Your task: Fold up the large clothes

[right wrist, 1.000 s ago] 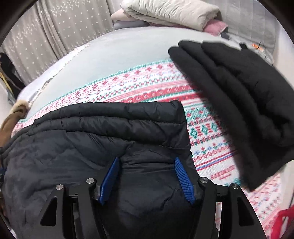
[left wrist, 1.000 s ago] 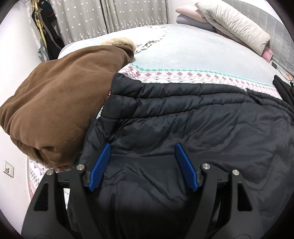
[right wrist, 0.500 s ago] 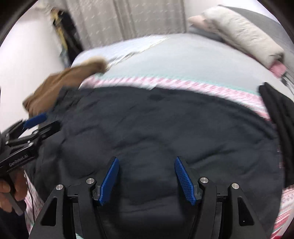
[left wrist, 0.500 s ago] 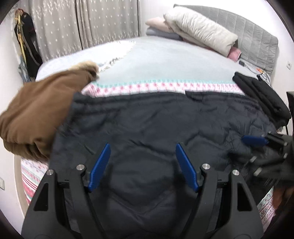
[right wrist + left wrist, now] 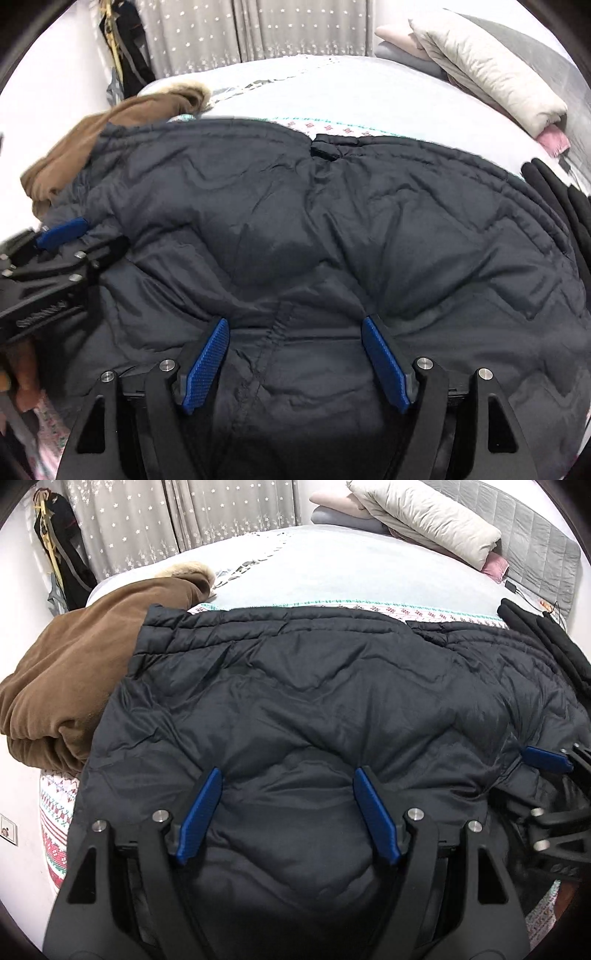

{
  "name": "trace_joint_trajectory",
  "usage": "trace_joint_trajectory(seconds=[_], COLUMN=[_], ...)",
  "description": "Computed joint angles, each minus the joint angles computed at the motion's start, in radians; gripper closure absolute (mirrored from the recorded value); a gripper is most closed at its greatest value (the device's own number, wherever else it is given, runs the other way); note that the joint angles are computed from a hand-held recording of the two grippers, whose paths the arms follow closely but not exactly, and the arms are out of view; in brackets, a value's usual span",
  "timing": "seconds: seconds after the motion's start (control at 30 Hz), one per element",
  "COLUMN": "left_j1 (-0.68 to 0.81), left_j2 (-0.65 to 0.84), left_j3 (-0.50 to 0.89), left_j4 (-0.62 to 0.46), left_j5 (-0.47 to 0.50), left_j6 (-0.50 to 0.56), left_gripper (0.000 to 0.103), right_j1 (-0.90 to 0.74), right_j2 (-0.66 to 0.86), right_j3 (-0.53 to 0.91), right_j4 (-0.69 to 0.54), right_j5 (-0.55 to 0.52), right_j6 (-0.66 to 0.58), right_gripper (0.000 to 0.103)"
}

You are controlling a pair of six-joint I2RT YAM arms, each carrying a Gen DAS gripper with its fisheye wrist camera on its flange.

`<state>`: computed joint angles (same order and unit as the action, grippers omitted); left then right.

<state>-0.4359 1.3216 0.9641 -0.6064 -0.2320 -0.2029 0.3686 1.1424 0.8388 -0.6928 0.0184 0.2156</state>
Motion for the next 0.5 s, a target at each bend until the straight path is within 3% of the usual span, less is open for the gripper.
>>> trace_joint_trajectory(seconds=[0.2,0.33,0.5], left_j1=[0.068,0.151,0.243], left_j2=[-0.088,-0.146,-0.174], left_j3=[-0.043,-0.096,-0.13], left_j4=[-0.014,-0.01,-0.004], left_j5=[0.021,0.043,0.086], left_j6=[0.041,0.094,0.137], left_gripper=[0.028,0.028,0.028], right_j1=[-0.293,-0.697,-0.996], right_j2=[-0.197,-0.253,-0.222], right_j3=[-0.032,-0.039,-0.057], right_j4=[-0.131,-0.28,-0.351], right_j5=[-0.181,-0.42,-0.522], right_j6=[-0.119,-0.37,-0.617], right_gripper=[0.027,0.027,0.027])
